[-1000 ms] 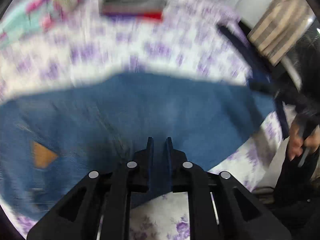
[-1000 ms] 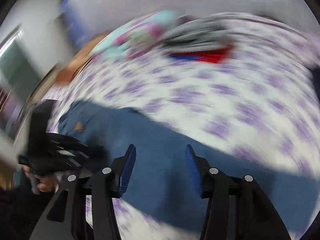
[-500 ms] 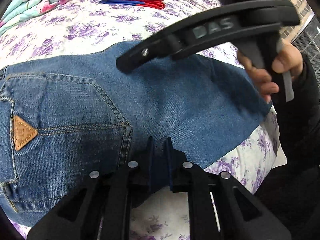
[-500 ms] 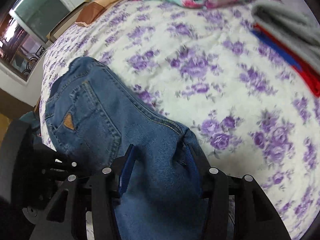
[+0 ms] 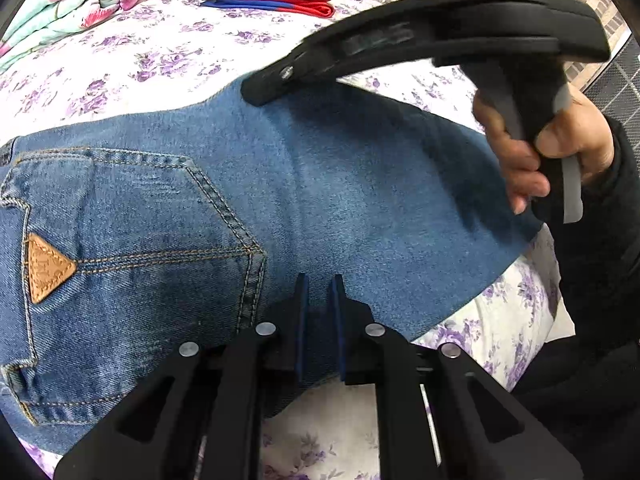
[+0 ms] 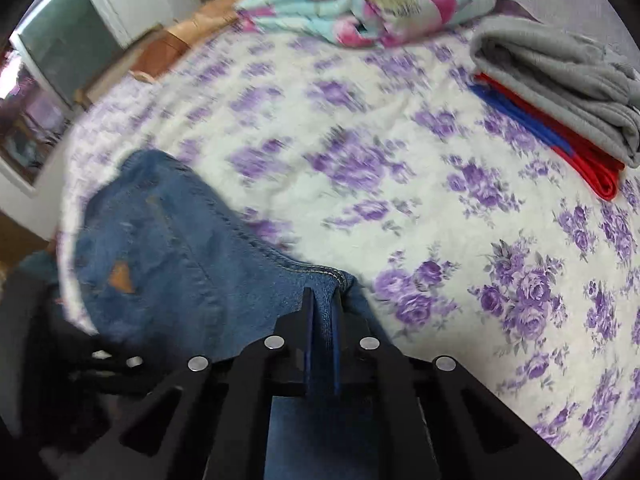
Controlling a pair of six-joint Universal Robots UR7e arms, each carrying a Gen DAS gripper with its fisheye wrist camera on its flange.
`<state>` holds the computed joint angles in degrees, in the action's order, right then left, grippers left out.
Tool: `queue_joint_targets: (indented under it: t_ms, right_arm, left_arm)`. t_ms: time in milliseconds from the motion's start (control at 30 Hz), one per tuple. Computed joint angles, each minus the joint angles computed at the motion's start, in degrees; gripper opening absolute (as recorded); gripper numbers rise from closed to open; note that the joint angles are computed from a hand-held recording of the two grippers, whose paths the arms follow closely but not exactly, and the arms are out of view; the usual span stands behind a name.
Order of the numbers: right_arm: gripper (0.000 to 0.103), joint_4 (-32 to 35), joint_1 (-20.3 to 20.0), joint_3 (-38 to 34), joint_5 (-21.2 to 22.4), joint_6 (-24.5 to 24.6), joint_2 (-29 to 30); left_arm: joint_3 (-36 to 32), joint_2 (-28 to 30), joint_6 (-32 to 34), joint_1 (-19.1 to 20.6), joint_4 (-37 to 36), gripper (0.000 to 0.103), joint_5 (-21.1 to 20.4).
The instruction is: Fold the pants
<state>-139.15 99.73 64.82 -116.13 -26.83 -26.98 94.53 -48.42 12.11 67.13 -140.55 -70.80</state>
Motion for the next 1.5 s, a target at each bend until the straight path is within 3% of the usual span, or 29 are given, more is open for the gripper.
queue_joint_targets:
  t_ms: [167, 233, 367, 433, 467, 567, 633, 667, 733, 867, 1000, 1133, 1233, 1267, 1300, 1333, 1400, 1500]
  right_arm:
    - [0.020, -2.79, -0.82, 0.66, 0.45, -2.04, 0.41]
    - [0.047, -4.18, -0.59, 1.71, -1.02, -0.78, -0.70]
    - [0.049, -11.98, -0.80, 9.83, 2.59, 2.13, -7.85]
    - [0.060, -18.88, -0.25, 16.25, 1.07, 0.90, -11.95]
    - [0.060, -21.28, -0.09, 19.21, 0.54, 0.84, -13.71]
    - [0.058, -25.61, -0.02, 27.06, 0.21, 2.65, -17.85]
    - [0.010, -27.26, 0.09, 32.04, 1.02, 2.52, -19.92]
    - [0.008, -27.42, 0.22, 33.80, 1.46, 2.75, -20.30]
    - [0.010, -28.23, 0.70, 37.02, 2.58, 3.09, -20.59]
    - [0.010, -27.43, 1.79, 35.52, 2.51, 3.87, -17.13]
    - [0.011, -21.89, 1.16, 32.45, -2.30, 9.56, -13.39]
    - [0.010, -28.06, 0.70, 34.73, -2.25, 9.89, -12.72]
    - [0.012, -29.56, -0.27, 35.43, 1.34, 13.34, -13.78]
    - [0.014, -30.36, -0.38, 36.12, 1.98, 14.28, -14.48]
    - [0.026, -32.36, -0.33, 37.35, 2.11, 14.86, -15.36]
    - [0.047, -36.76, -0.17, 39.85, 1.89, 14.97, -17.17]
    - [0.067, -43.50, -0.15, 43.76, 0.63, 15.13, -20.12]
    - [0.076, -54.51, -0.93, 51.53, -3.86, 17.88, -26.59]
  left_arm:
    - [-1.37, 0.62, -2.24, 0.43, 1.36, 0.011, -1.21]
    - [-1.98, 0.32, -3.04, 0.26, 3.17, 0.011, -1.36]
    - [-4.38, -0.83, -4.67, 0.03, 5.16, 0.011, -3.41]
    - [-6.24, -0.22, -5.00, -0.46, 3.94, 0.011, -3.91]
    - [-7.58, 0.60, -5.32, -0.57, 4.09, 0.011, -4.55]
    - [-14.32, 5.82, -5.33, -0.59, 6.33, 0.011, -4.73]
    - [-19.24, 9.89, -5.47, -0.38, 8.79, 0.011, -2.98]
    - [-21.42, 11.97, -6.84, -0.16, 10.55, 0.003, -1.38]
    - [-23.65, 13.61, -8.07, 0.88, 12.05, 0.001, -2.26]
    - [-22.48, 12.99, -6.72, 0.89, 10.78, 0.001, -2.53]
    - [-21.61, 12.68, -5.13, 1.20, 9.20, 0.001, -3.02]
    - [-23.68, 13.44, -4.23, 2.79, 10.66, 0.001, -7.23]
    - [-24.81, 13.74, -4.27, 3.49, 11.78, 0.001, -9.51]
    - [-24.21, 13.52, -3.70, 3.34, 11.00, 0.001, -9.22]
    - [-22.74, 12.94, -2.48, 2.88, 9.22, 0.001, -8.19]
    - [-21.49, 12.44, -1.55, 2.43, 7.64, 0.001, -7.29]
    - [-18.67, 11.13, 0.12, 1.53, 4.71, 0.001, -6.08]
    - [-14.91, 8.67, 0.35, 0.69, 3.50, 0.001, -7.66]
